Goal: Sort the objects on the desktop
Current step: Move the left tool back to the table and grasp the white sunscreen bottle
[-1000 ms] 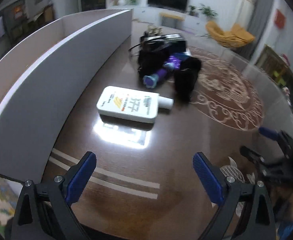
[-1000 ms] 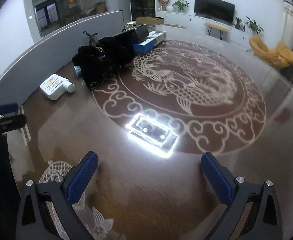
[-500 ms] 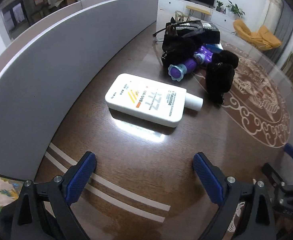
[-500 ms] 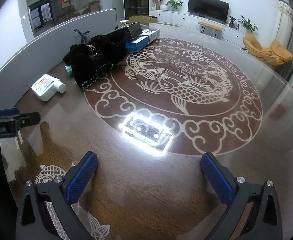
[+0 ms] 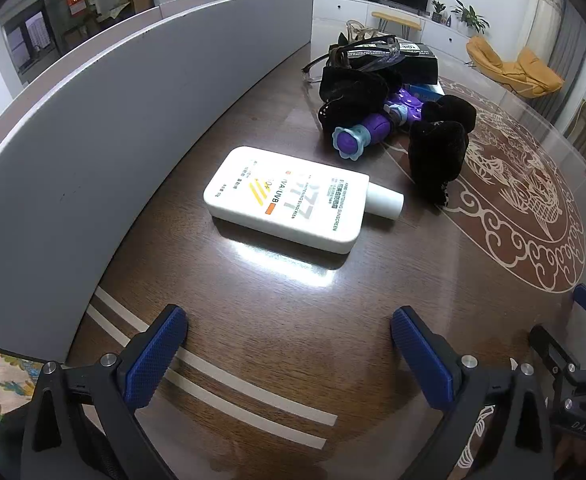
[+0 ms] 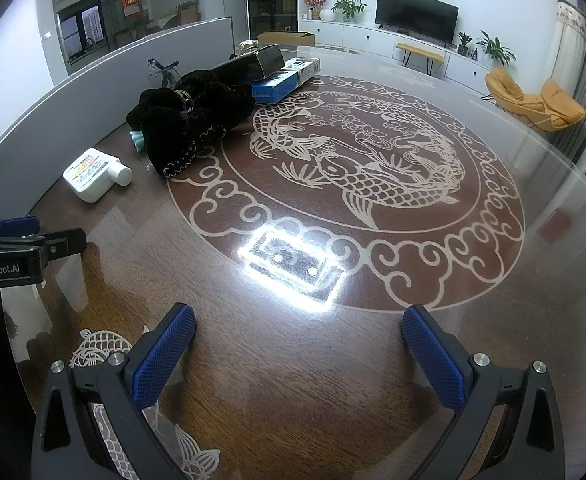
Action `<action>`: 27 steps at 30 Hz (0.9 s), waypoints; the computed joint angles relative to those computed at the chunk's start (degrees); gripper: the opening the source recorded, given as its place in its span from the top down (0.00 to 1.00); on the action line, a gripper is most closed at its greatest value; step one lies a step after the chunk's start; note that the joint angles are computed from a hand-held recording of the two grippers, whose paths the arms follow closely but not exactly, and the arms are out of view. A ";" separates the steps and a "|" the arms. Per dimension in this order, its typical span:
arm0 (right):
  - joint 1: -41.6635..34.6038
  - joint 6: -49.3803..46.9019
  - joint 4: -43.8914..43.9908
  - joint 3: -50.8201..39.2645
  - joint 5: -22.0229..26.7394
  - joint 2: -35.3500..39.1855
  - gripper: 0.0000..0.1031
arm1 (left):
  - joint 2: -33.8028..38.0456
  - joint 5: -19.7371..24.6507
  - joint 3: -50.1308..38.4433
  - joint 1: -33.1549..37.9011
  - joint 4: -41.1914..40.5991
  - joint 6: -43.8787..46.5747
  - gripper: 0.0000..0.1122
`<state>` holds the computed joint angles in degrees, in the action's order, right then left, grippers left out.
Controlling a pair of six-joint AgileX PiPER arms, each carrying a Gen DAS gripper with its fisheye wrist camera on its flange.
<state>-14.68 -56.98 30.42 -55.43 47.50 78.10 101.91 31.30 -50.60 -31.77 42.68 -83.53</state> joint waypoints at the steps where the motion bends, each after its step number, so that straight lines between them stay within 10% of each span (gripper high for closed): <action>1: 0.13 0.09 -0.02 0.03 -0.14 0.06 0.00 | -0.55 -0.03 0.02 0.86 -0.90 1.66 0.08; 14: 0.07 0.08 -0.05 0.00 -0.07 0.02 0.00 | -2.03 -12.68 3.69 4.03 18.61 -24.34 0.08; 27: 0.31 0.28 -0.13 0.01 -0.29 0.11 0.00 | 6.91 -18.94 -8.23 12.84 11.01 0.97 0.08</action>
